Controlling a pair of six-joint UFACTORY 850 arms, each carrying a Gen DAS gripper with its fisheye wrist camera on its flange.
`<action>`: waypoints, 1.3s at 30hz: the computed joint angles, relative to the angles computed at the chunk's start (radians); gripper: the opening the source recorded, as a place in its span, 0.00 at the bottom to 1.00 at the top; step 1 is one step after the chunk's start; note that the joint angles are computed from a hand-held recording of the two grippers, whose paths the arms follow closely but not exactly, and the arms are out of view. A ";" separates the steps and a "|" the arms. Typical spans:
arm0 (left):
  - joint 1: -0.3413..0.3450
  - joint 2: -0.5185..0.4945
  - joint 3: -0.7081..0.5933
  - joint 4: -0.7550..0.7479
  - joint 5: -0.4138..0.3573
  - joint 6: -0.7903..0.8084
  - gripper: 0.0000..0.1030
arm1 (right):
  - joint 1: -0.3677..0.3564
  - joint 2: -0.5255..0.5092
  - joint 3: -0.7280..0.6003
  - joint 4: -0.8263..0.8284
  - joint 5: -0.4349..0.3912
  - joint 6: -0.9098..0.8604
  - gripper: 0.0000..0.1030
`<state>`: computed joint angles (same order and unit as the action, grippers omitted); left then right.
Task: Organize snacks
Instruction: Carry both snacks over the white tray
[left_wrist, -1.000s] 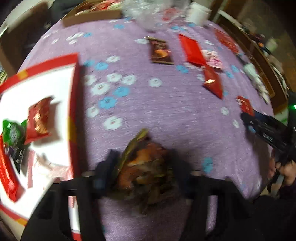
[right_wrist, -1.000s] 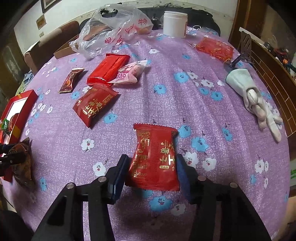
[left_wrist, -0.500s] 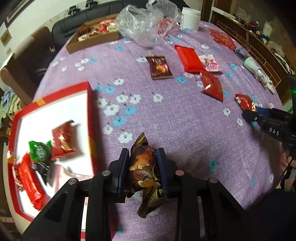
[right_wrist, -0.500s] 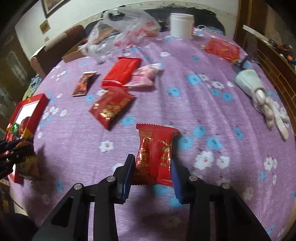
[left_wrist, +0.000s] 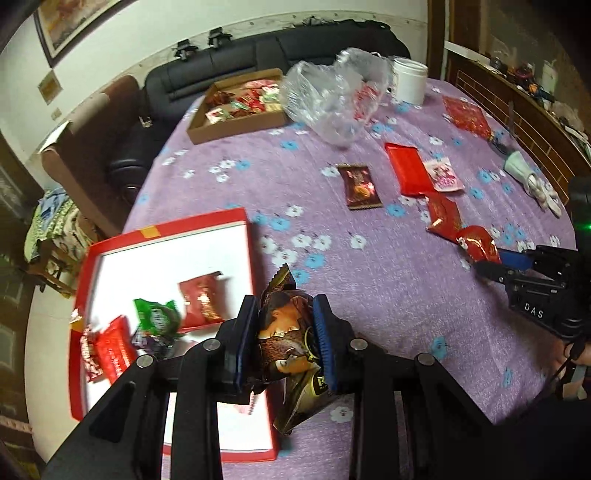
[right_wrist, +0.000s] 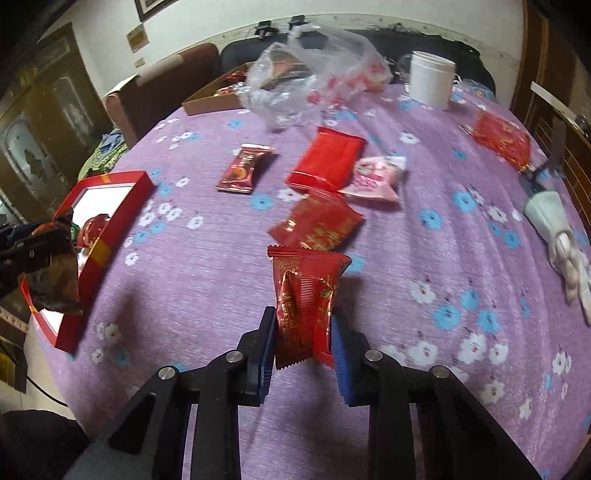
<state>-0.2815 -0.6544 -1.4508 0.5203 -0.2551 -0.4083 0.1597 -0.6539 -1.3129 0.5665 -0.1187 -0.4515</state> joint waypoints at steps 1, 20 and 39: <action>0.001 0.005 0.005 0.041 0.000 -0.043 0.27 | 0.004 -0.002 -0.004 0.028 0.000 -0.032 0.27; 0.020 0.031 0.032 0.279 -0.020 -0.315 0.27 | 0.034 -0.035 -0.061 0.209 -0.025 -0.254 0.27; 0.050 0.055 0.070 0.337 -0.036 -0.409 0.27 | 0.063 -0.057 -0.097 0.233 -0.049 -0.299 0.27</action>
